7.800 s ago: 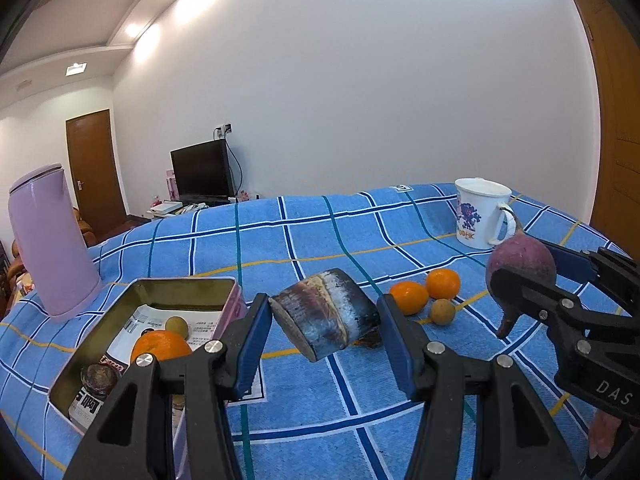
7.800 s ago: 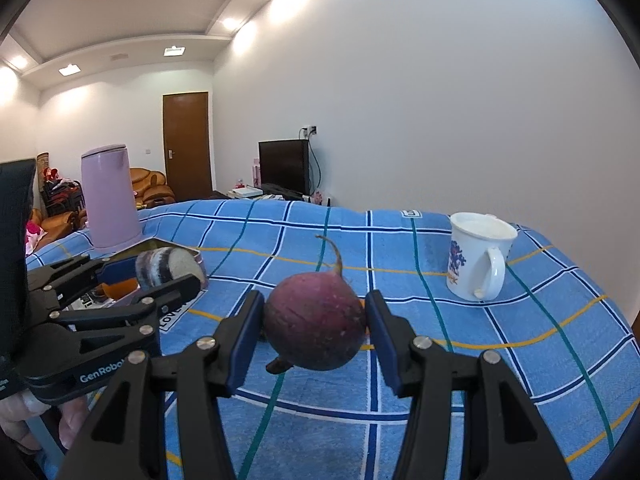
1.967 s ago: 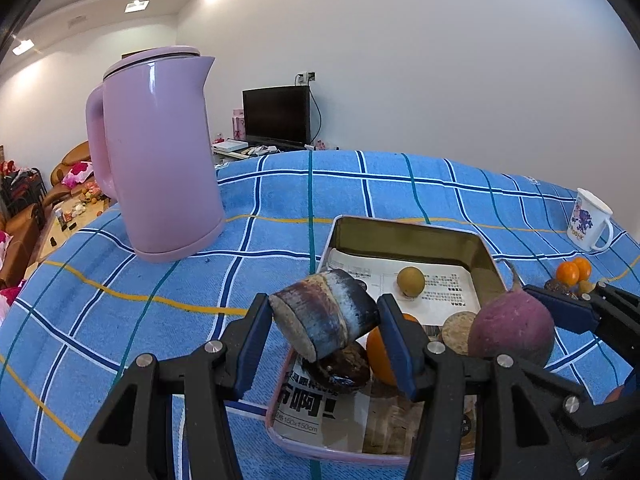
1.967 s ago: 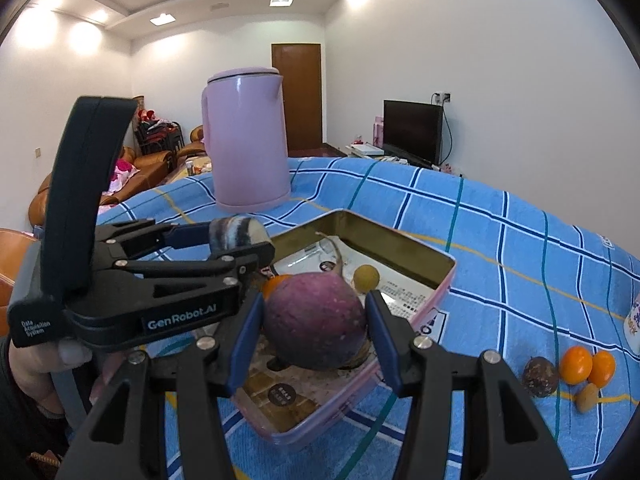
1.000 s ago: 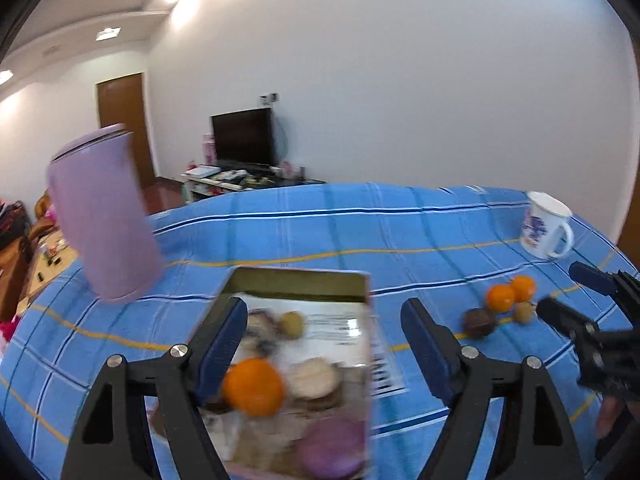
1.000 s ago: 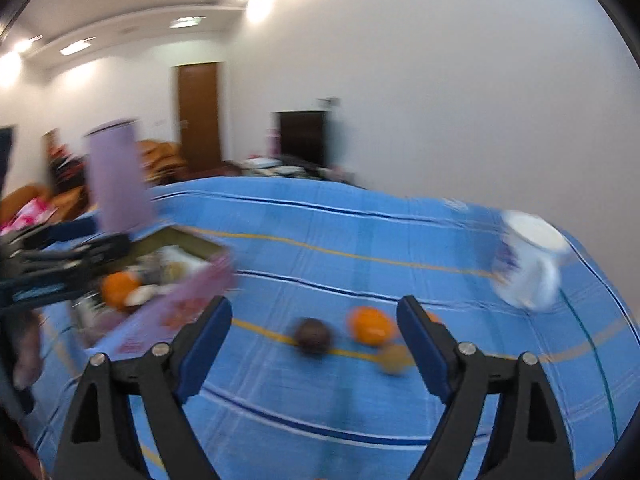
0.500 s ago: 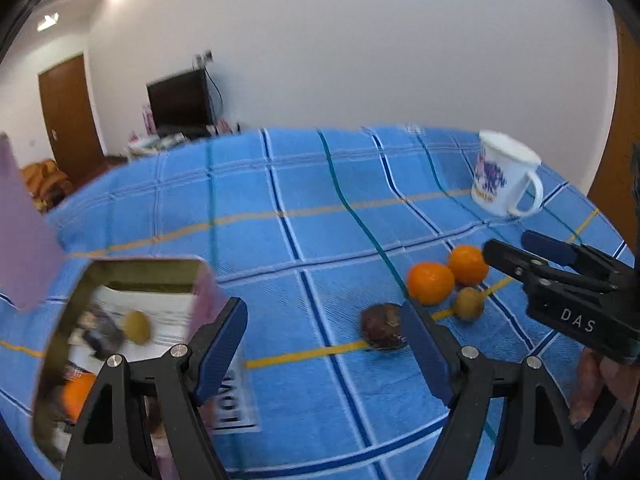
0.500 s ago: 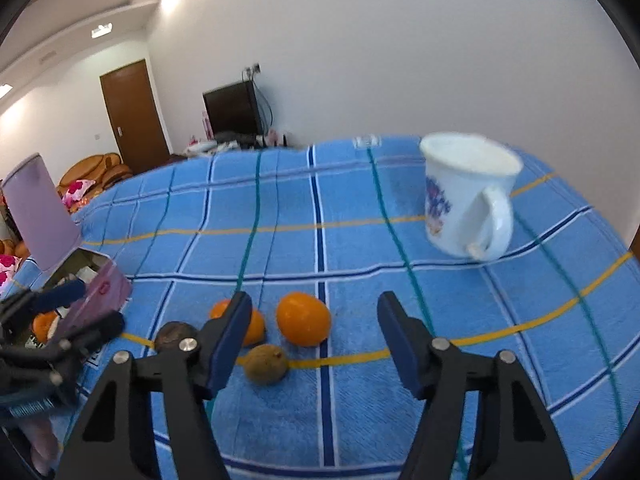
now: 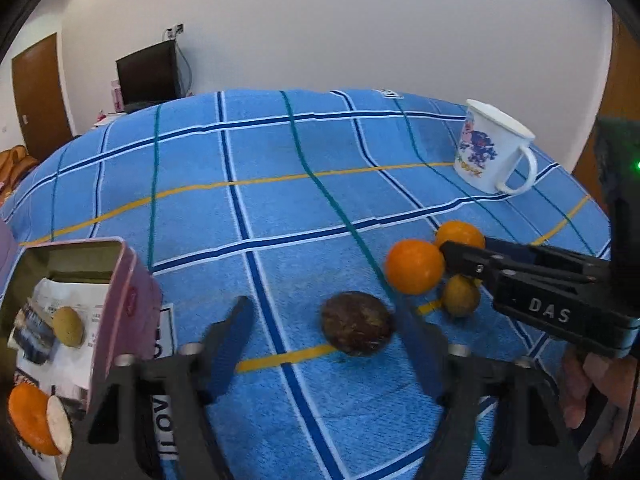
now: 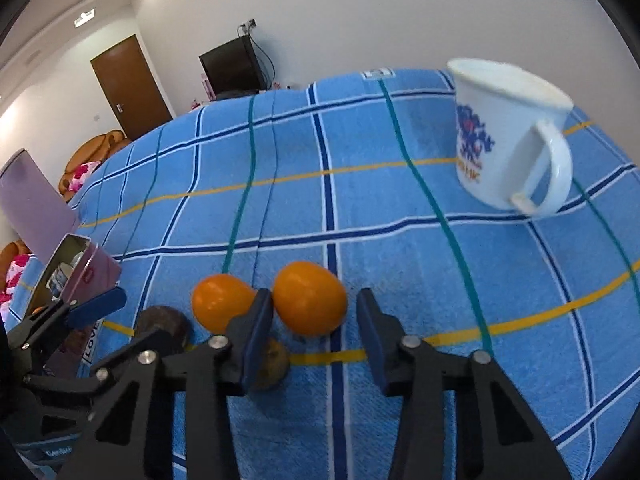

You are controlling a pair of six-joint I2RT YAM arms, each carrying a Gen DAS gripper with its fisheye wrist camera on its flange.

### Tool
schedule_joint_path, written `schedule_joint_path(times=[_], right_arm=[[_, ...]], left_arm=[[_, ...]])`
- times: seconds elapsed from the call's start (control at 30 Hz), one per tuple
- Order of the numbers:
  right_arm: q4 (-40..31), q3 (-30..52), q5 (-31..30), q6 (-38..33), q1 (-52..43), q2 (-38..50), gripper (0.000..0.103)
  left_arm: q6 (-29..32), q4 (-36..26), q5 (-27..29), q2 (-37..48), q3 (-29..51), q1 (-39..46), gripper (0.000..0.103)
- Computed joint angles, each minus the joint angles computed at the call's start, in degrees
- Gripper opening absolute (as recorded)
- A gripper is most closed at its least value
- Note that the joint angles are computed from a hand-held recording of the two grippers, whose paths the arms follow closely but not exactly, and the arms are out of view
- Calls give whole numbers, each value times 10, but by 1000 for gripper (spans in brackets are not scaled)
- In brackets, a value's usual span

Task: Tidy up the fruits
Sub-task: 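Grasp a dark brown round fruit with the left tool while the right tool grasps a small orange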

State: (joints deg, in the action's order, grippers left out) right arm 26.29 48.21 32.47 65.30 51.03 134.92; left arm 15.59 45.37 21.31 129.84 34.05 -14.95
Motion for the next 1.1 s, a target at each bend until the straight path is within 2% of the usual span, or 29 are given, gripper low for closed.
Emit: schedule_joint_path(times=[0.07,0.1,0.3,0.57,0.93,1.1], right_arm=[[-13,8,1,-4,3,0,41],[-17,12,1,-9,2,1,40],[-4,0,26,-5,15,-6,40],[12,-13,87,-14,45,-22,40],[25,-11,147,-50,83,-30,40],[32,-11,173,-60,101,-31,40]], left_arm=[[7,-19,9,1,9,-1,43],[11,-30,13,2,13,-2,38],[8,-28,28,3,13,7,37],[-8,21,43,0,-11,31,37],[-26,147,30,2,-65,43,37],[-32,174,29,5,-75,50,37]])
